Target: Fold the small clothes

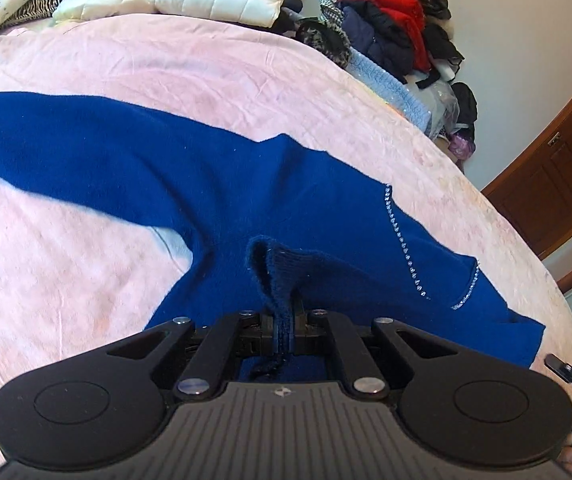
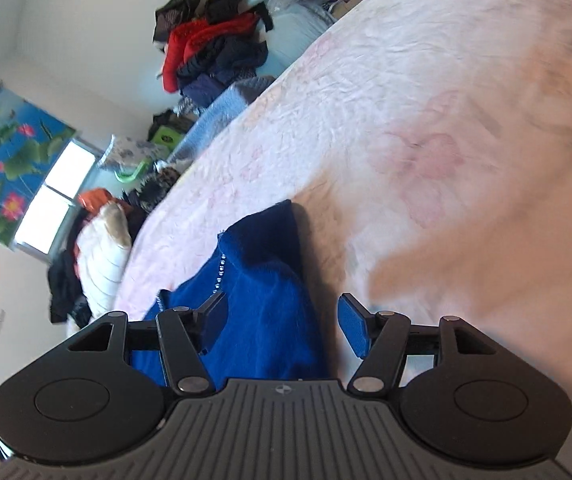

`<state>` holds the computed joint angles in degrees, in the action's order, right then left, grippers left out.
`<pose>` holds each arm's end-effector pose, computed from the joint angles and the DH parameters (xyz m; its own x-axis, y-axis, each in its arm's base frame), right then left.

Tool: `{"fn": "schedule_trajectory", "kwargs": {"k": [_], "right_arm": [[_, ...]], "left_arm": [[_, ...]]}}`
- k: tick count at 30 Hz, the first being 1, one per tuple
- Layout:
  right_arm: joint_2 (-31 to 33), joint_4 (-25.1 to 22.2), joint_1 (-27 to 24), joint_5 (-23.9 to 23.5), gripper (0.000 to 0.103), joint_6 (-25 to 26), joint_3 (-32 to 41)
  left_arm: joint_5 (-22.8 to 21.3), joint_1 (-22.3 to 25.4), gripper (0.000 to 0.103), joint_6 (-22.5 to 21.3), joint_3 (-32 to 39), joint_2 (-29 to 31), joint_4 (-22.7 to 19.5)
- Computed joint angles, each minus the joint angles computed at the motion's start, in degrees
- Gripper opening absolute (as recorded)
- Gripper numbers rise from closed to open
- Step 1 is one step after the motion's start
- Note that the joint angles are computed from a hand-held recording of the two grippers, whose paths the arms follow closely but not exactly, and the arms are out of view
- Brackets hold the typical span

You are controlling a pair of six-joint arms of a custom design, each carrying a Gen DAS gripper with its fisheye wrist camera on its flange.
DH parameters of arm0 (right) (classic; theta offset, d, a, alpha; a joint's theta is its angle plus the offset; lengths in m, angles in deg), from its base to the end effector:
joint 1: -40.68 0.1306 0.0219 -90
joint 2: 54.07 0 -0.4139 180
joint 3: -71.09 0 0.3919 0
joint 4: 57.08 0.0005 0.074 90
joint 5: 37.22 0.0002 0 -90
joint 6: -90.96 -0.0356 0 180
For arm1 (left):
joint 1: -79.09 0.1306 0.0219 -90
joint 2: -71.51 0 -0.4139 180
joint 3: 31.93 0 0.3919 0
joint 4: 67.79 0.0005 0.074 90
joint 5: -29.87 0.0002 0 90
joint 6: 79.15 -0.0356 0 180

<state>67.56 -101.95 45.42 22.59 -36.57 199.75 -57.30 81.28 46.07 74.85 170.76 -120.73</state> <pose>0.7067 0.0761 0.4665 -0.7694 0.4646 -0.4384 0.0019 0.6880 0.7257 0.5534 0.0189 0.5123 -0.5793 -0.5986 -0.5532 -0.4133 0.8007 -0.4336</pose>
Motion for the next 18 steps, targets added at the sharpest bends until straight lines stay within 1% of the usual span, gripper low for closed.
{"fn": "schedule_trajectory", "kwargs": {"k": [3, 5, 6, 7, 8, 9, 10, 11, 12, 13, 14, 15, 16, 17, 18], "right_arm": [[4.0, -5.7, 2.0, 3.1, 0.062, 7.3, 7.7], [7.2, -9.7, 2.8, 6.0, 0.063, 10.2, 13.1], [8.6, -10.7, 3.0, 7.0, 0.056, 10.0, 15.0], [8.8, -9.6, 2.8, 7.0, 0.043, 9.0, 14.8], [8.9, -8.3, 2.4, 5.6, 0.007, 8.2, 14.4], [9.2, -8.5, 2.1, 5.4, 0.007, 7.3, 14.8], [7.9, -5.8, 1.9, 6.7, 0.007, 6.4, 12.5], [6.9, -3.2, 1.5, 7.0, 0.007, 5.8, 10.6], [6.4, -2.1, 1.0, 7.2, 0.007, 4.5, 9.5], [6.5, -1.9, 0.4, 6.6, 0.007, 2.9, 9.3], [7.5, -3.7, -0.1, 5.3, 0.008, 2.2, 10.4], [8.5, -6.2, -0.2, 5.3, 0.012, 2.9, 11.8], [8.4, -5.9, -0.2, 5.5, 0.017, 3.1, 10.9], [7.3, -3.2, -0.3, 4.9, 0.021, 1.8, 8.3], [6.4, -1.8, -0.5, 4.1, 0.03, 0.0, 6.6]], "left_arm": [[0.2, 0.1, 0.004, -1.0, 0.0, 0.3, -0.5], [0.4, 0.2, 0.004, -0.5, -0.3, 0.6, -0.7], [0.5, 0.2, 0.004, -0.2, -0.6, 0.7, -0.8], [0.6, 0.3, 0.004, 0.1, -0.8, 0.7, -0.7], [0.9, 0.3, 0.004, 0.2, -0.9, 0.7, -0.6], [1.4, 0.4, 0.004, 0.1, -1.0, 0.6, -0.7], [2.5, 0.5, 0.004, -0.2, -1.2, 0.4, -0.4], [3.6, 0.5, 0.004, -0.7, -1.4, 0.2, 0.0], [3.9, 0.3, 0.004, -1.4, -1.5, 0.2, 0.1], [3.4, -0.1, 0.004, -2.3, -1.3, 0.4, -0.2], [2.4, -0.4, 0.004, -3.0, -1.0, 0.8, -0.4], [2.0, -0.5, 0.004, -3.0, -0.8, 1.3, -0.5], [1.8, -0.5, 0.004, -2.7, -0.5, 1.8, -0.8], [1.8, -0.5, 0.005, -2.4, -0.3, 2.3, -0.9], [1.7, -0.4, 0.005, -2.4, -0.3, 2.5, -1.0]]}}
